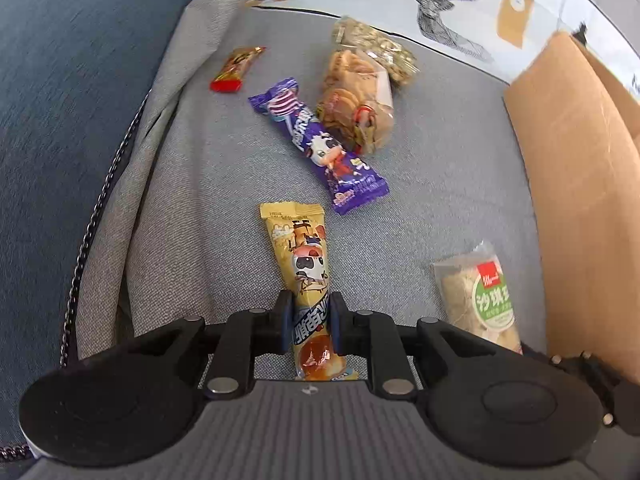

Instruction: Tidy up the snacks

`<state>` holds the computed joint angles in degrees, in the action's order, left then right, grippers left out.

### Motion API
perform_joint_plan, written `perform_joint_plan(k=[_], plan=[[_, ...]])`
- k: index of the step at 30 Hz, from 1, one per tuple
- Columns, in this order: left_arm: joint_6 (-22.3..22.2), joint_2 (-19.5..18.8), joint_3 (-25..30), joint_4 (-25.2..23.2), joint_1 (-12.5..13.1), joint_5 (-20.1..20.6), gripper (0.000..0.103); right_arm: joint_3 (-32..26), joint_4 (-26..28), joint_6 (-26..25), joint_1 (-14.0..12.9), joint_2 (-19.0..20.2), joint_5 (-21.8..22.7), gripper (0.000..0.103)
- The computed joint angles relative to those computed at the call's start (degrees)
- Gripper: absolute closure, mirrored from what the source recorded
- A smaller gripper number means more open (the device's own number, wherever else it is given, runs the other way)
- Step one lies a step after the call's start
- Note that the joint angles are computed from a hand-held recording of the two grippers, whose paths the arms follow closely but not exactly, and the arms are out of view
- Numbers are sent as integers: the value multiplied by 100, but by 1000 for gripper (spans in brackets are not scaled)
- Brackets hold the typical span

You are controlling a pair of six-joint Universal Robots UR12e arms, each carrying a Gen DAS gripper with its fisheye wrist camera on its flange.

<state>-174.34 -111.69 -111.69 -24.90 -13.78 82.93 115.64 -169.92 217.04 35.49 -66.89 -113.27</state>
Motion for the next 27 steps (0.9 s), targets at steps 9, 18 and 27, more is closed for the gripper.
perform_joint_plan(k=[9, 18, 27], plan=[[12, 4, -22, 57, -30, 55, 83, -2, -6, -30, 8, 13, -43, 59], [-93, 36, -73, 229, -30, 21, 88, 0, -187, -150, 92, 14, -354, 65], [-182, 154, -236, 677, 22, -156, 88, 34, -569, -144, 170, -92, -731, 65]])
